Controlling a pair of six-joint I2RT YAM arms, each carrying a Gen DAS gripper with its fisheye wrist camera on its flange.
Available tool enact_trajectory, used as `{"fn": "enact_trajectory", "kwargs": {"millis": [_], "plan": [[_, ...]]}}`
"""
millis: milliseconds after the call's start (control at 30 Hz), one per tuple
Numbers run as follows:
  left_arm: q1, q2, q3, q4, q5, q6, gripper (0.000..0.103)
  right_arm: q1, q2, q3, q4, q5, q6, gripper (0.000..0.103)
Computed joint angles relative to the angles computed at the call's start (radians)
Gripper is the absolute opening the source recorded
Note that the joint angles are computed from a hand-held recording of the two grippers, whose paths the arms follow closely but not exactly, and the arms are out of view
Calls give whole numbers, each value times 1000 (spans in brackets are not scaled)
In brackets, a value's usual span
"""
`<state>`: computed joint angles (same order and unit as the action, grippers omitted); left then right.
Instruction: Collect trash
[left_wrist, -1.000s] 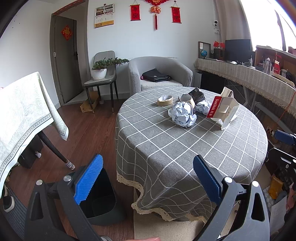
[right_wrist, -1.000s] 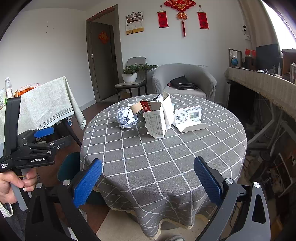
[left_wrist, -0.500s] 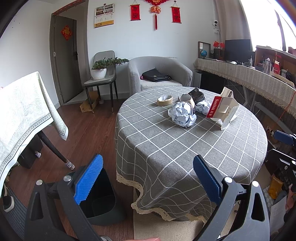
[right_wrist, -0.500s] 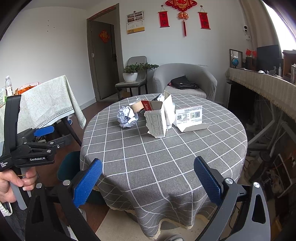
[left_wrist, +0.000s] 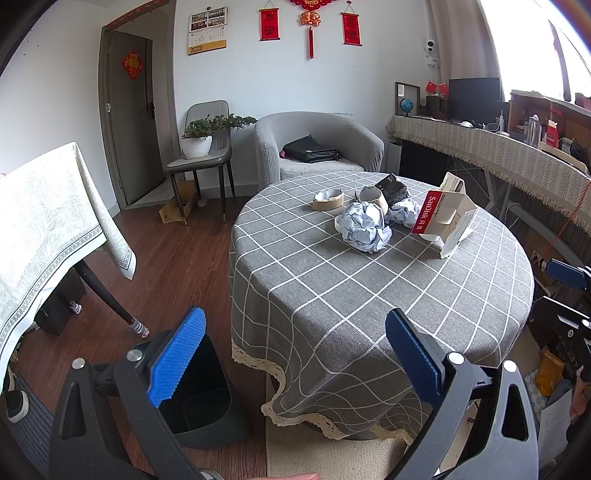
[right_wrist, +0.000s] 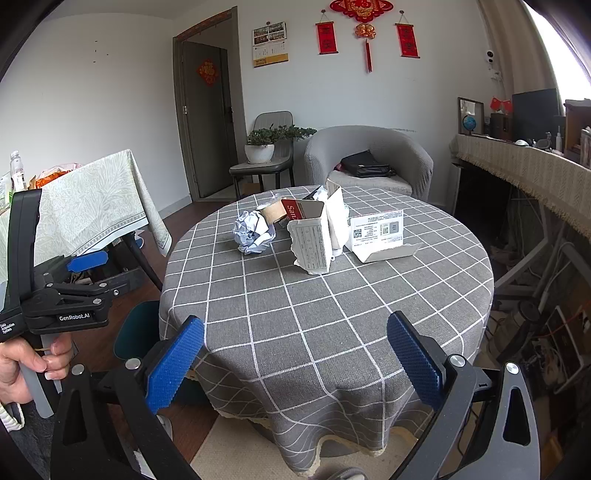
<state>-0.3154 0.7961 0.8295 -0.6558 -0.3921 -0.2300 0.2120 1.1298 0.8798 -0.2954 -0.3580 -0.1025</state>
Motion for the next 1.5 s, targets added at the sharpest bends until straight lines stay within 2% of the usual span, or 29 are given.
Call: {"fn": "enact_trajectory", "kwargs": {"millis": [1500], "plan": [[-13,-4,9,2,16,17,100,-7,14,13,-9,-7,23,100]]}}
